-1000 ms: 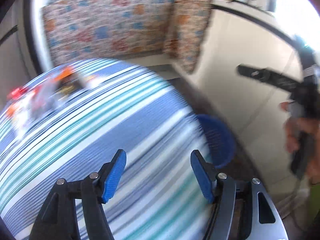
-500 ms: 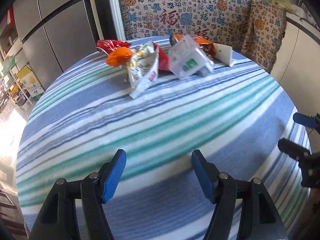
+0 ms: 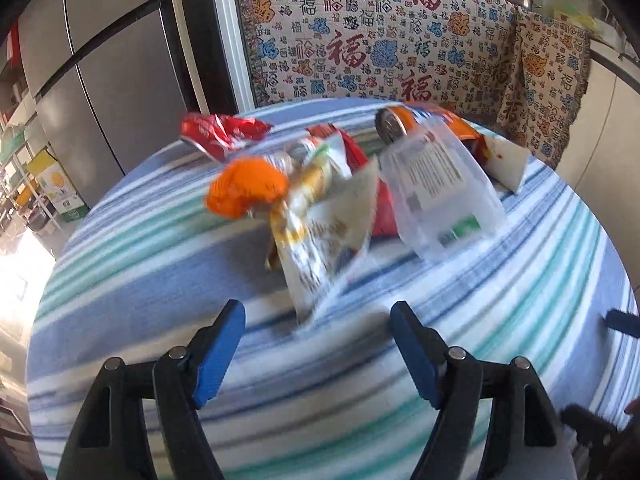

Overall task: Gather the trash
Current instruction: 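Grasp the white snack bag with left tool while right tool grasps the white-red paper wrapper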

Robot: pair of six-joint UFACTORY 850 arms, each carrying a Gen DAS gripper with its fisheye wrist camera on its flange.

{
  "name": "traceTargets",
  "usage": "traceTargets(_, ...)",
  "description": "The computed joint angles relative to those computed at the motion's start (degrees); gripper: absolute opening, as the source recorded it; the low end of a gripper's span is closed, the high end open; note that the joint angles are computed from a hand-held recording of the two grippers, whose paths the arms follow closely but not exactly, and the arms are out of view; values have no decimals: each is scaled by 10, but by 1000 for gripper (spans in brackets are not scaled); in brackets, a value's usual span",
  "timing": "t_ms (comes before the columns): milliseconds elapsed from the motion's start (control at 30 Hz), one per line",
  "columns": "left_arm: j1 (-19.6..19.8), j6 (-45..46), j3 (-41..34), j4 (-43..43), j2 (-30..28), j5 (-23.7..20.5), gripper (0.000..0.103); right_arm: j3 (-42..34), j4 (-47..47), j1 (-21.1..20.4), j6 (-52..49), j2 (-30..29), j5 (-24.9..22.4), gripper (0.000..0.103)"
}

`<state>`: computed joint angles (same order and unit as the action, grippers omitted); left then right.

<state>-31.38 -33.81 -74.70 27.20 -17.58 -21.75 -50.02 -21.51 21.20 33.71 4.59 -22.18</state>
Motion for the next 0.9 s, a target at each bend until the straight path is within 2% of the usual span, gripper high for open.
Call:
traceTargets(133, 9, -40, -16, 51, -10, 20, 77, -1, 6, -2, -7, -1, 0, 102)
traceTargets(200, 11, -16, -21, 34, -14, 27, 72, -1, 11, -2, -11, -1, 1, 103)
traceTargets(233, 11, -3, -21, 29, -15, 31, 53, -1, 12, -2, -12, -1, 2, 103)
traceTargets(267, 11, 19, -18, 13, -14, 36, 42, -1, 12, -2, -12, -1, 2, 103)
traceTargets(300, 10, 17, -19, 20, -13, 32, 40, -1, 12, -2, -11, -1, 1, 103)
traceTargets(367, 8, 8, -8, 27, -2, 33, 29, -1, 13, -2, -13, -1, 2, 103)
traceTargets(433, 12, 61, 10, -40, 19, 33, 25, -1, 14, -2, -13, -1, 2, 103)
traceTargets(533, 11, 102, 49, -100, 63, 28, 25, -1, 14, -2, -14, 0, 2, 103)
traceTargets(700, -6, 95, 119, -112, 140, 7, 25, -1, 14, -3, -15, 0, 2, 103)
traceTargets(800, -15, 82, 151, -112, 169, 10, 29, 0, 15, -3, -15, 0, 2, 103)
traceTargets(867, -18, 97, 157, -123, 169, 11, 40, 1, 22, -5, -21, 1, 6, 102)
traceTargets(900, -21, 101, 156, -120, 166, 12, 56, 4, 24, -7, -20, 4, 9, 100)
